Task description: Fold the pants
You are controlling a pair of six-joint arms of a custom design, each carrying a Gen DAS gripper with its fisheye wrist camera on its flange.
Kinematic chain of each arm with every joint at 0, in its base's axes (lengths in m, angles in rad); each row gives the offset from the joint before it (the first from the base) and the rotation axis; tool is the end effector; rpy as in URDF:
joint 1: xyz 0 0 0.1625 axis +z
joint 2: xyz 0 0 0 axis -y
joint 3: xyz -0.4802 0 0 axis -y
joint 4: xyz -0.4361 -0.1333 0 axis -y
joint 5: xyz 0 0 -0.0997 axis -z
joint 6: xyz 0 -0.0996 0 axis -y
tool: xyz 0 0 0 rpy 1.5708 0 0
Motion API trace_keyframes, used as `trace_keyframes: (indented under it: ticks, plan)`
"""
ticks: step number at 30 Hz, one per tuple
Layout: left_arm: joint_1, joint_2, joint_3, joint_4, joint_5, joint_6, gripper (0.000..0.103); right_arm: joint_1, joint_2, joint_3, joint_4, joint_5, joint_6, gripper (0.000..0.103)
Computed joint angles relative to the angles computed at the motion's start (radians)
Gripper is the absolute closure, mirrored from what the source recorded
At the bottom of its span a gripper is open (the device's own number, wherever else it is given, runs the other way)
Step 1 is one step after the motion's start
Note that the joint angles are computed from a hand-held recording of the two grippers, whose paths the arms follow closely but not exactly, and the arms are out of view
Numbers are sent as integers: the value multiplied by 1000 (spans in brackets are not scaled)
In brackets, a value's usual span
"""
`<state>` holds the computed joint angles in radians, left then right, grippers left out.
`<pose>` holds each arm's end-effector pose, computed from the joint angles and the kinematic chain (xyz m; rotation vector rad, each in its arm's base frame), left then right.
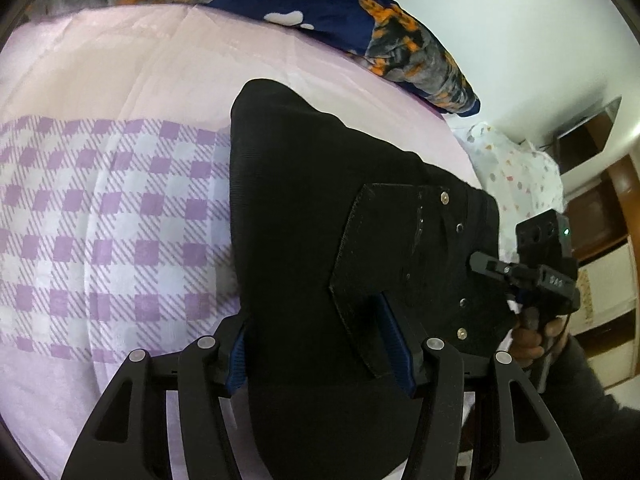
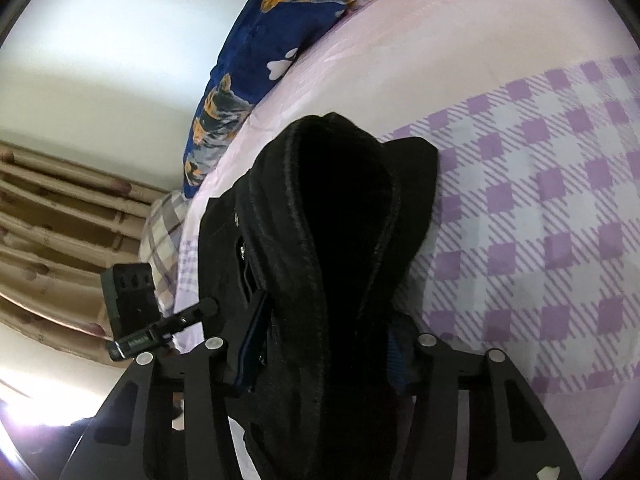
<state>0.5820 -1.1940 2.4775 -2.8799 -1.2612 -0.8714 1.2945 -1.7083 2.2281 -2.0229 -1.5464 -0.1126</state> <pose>-0.2462 -0.3579 0.0985 0.1673 2.9467 -0.3918 0.0200 -0.4271 0.3155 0.2550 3.0926 0.0958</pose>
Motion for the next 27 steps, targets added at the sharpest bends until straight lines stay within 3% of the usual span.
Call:
trace_keyframes:
  ticks: [7,13,17,20,27]
  plan:
    - [-49,21,-37,128,83,-15,46,16,0,6,-20,-9,-3,55]
    - [-52,33,-58,167,98,-30,46,17,-5,19,-47,-6,-19,54]
    - [-55,49,-78,200,112,-39,47,27,-9,23,-56,-28,-2,59]
    - [-65,53,-85,224,127,-34,53,61,-6,26,-73,-74,-4,66]
    - [-93,36,-89,260,169,-10,78,120,1,20,-102,-92,61,75]
